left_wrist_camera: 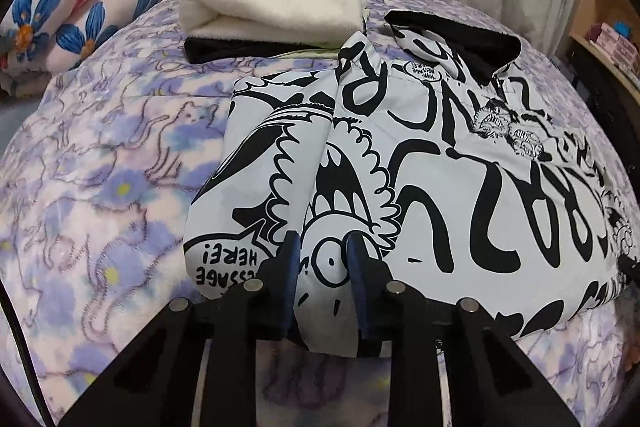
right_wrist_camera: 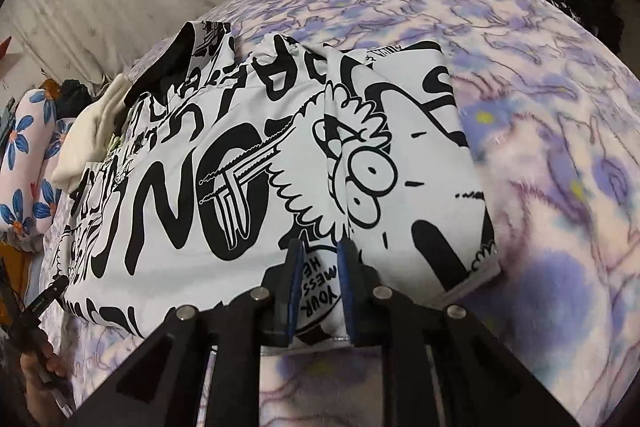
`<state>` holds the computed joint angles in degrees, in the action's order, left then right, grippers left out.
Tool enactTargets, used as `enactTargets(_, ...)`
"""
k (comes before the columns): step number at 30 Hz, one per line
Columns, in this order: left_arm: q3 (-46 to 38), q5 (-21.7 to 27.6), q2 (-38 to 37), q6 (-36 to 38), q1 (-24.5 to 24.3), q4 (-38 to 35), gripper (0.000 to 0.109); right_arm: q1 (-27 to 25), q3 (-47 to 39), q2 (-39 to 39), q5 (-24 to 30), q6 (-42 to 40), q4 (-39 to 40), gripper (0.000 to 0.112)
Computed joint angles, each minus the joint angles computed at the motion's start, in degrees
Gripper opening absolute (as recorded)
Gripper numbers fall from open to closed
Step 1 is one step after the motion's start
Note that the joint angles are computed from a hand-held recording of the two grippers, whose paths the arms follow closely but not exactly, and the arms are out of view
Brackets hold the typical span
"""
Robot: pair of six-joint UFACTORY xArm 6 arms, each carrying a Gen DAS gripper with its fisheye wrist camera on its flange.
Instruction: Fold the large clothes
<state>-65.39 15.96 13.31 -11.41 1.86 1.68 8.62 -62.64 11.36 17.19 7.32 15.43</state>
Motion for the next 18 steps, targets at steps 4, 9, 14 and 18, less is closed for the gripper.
enactTargets(4,-1.82,3.24,0.34,-1.33,-0.4,2.82,0.029,0.39,-0.01,-0.16,0.6,7.55,-10.28,0.018)
enactTargets(9,-4.72,7.99,0.35,5.41,-1.48,-3.56,0.056,0.4,-0.86,-0.13,2.42,9.82,-11.51,0.019)
enactTargets(14,-10.84,10.32,1.74,9.91,-2.6,-7.18,0.057,0.93,-4.61,0.62,6.47,8.72,-9.87,0.019)
enactTargets(18,-23.15,14.58,8.09,12.99,-3.46,-8.74,0.057,2.12,-12.89,3.88,8.26,6.03,-10.17,0.019)
